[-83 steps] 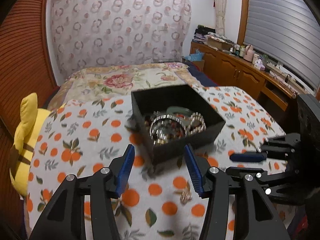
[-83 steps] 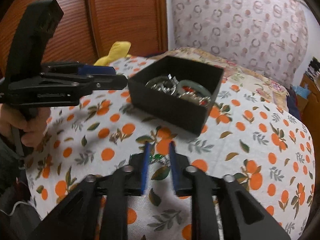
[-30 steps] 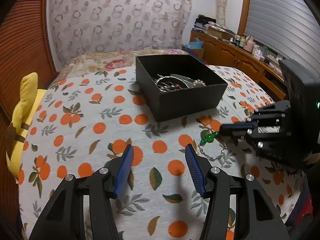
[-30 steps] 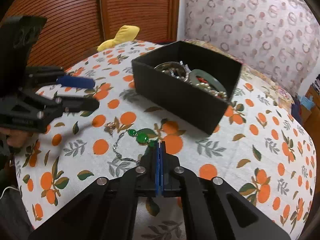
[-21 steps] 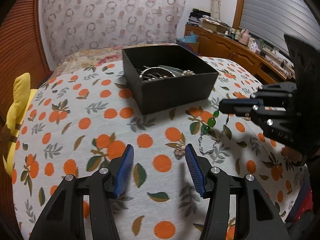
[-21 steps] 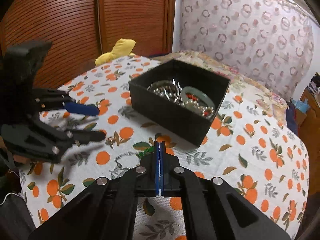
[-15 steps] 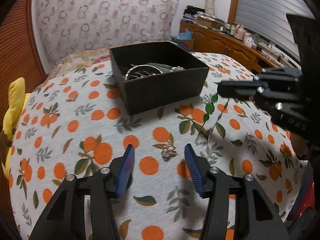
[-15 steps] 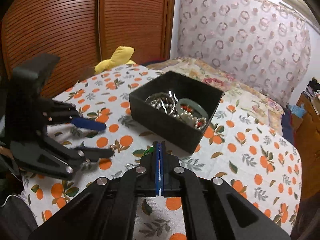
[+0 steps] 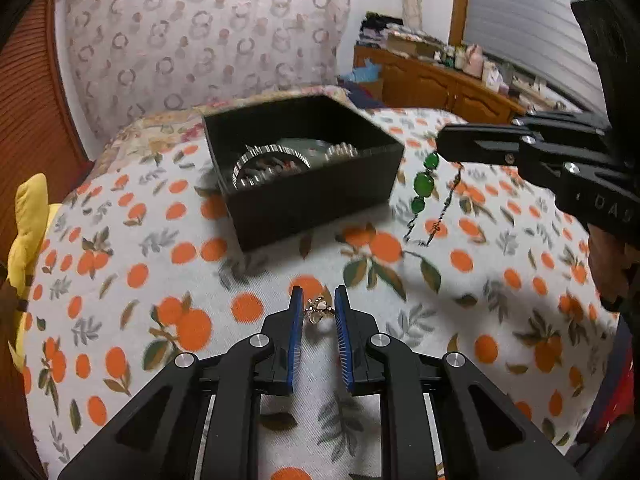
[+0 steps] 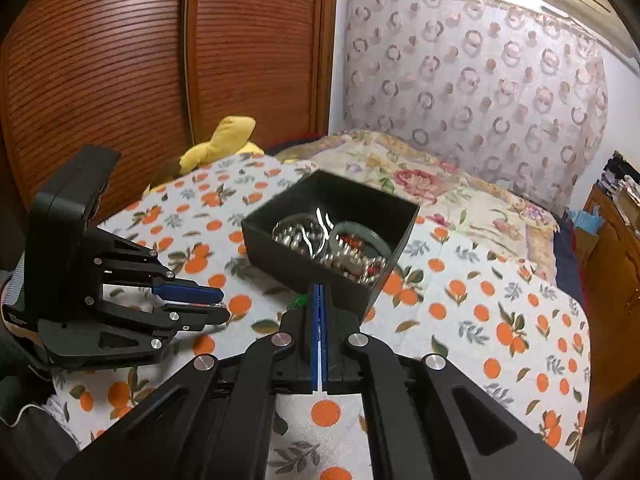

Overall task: Organize jewelry
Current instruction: 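Lift the green-bead chain with the right tool while the left tool grasps the small ring, then lower the ring and green-bead chain into the box and open both tools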

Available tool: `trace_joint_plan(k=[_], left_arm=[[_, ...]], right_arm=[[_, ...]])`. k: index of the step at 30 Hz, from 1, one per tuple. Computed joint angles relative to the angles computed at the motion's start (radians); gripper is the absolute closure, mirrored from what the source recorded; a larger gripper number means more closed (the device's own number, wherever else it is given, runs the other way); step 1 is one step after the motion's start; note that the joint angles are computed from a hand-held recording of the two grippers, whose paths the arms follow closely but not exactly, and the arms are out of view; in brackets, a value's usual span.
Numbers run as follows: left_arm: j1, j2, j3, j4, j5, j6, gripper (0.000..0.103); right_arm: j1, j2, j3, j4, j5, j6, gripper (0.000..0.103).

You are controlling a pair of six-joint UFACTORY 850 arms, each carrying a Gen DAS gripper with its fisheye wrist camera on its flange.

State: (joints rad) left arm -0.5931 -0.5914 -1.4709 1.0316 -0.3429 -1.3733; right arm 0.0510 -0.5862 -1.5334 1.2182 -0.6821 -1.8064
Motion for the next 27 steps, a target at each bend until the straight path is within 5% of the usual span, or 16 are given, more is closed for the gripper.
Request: trace_joint_plan(k=[10, 27], left_arm=[[0.035, -0.009, -0.089, 0.06, -0.006, -0.04, 0.088], [0.108, -0.148, -0.301, -0.154, -0.023, 0.181, 0.088]], right_arm=[[0.007, -0.024, -0.104, 0.059, 0.007, 0.009, 0.102], [0.049, -0.304, -0.503, -0.165, -0.038, 0.385, 0.1]])
